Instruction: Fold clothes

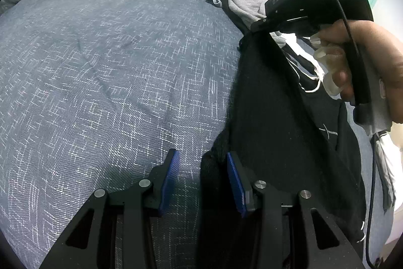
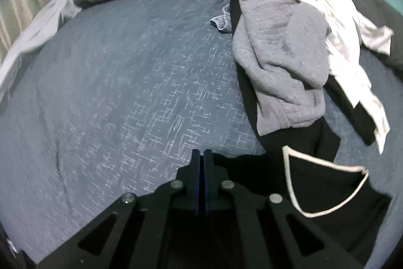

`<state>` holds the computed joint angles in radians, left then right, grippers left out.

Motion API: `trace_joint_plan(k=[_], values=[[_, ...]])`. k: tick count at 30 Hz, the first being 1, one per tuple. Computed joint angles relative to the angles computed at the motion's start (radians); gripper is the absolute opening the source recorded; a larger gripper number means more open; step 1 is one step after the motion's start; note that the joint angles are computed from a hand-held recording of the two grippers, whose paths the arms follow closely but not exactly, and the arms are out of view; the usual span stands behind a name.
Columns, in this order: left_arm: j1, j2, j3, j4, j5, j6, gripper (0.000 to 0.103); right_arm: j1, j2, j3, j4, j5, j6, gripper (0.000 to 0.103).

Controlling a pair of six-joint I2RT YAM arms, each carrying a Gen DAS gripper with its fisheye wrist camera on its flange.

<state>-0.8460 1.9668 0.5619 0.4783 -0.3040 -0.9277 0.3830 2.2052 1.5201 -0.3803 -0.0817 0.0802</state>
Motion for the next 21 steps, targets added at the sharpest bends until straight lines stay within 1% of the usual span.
trace_joint_plan(k=[2, 5, 8, 9, 10, 11, 12, 13, 14, 16, 19, 21], values=[[-0.002, 0.000, -0.002, 0.001, 0.000, -0.001, 0.042, -0.029, -0.013, -0.024, 0.048, -0.074, 0.034, 0.002], [-0.004, 0.000, -0.003, 0.002, 0.000, -0.001, 0.042, -0.063, -0.036, -0.051, 0.101, -0.125, 0.092, 0.002], [-0.004, 0.001, -0.002, 0.001, 0.001, -0.001, 0.042, -0.069, -0.048, -0.061, 0.109, -0.156, 0.060, 0.002], [-0.004, 0.001, -0.002, 0.001, 0.001, -0.001, 0.042, -0.069, -0.044, -0.053, 0.094, -0.169, 0.051, 0.003], [-0.004, 0.000, -0.003, 0.000, 0.001, -0.001, 0.042, -0.068, -0.039, -0.044, 0.079, -0.182, 0.041, 0.005], [-0.004, -0.002, -0.005, 0.001, 0.001, -0.001, 0.042, -0.066, -0.034, -0.038, 0.068, -0.191, 0.030, 0.010], [-0.002, -0.002, -0.004, 0.002, 0.003, 0.000, 0.042, -0.063, -0.031, -0.038, 0.067, -0.194, 0.015, 0.015], [-0.001, -0.001, -0.004, 0.004, 0.004, 0.000, 0.042, -0.058, -0.028, -0.042, 0.066, -0.187, -0.001, 0.026], [0.000, 0.000, -0.005, 0.006, 0.005, 0.000, 0.042, -0.052, -0.021, -0.045, 0.065, -0.175, -0.014, 0.028], [0.001, 0.002, -0.006, 0.009, 0.005, 0.001, 0.042, -0.043, -0.010, -0.056, 0.067, -0.149, -0.039, 0.027], [0.002, 0.004, -0.006, 0.011, 0.006, 0.002, 0.042, -0.042, -0.029, -0.103, 0.117, -0.093, -0.047, 0.018], [0.005, 0.005, -0.008, 0.017, 0.010, 0.002, 0.042, -0.046, -0.046, -0.133, 0.158, -0.048, -0.036, 0.018]])
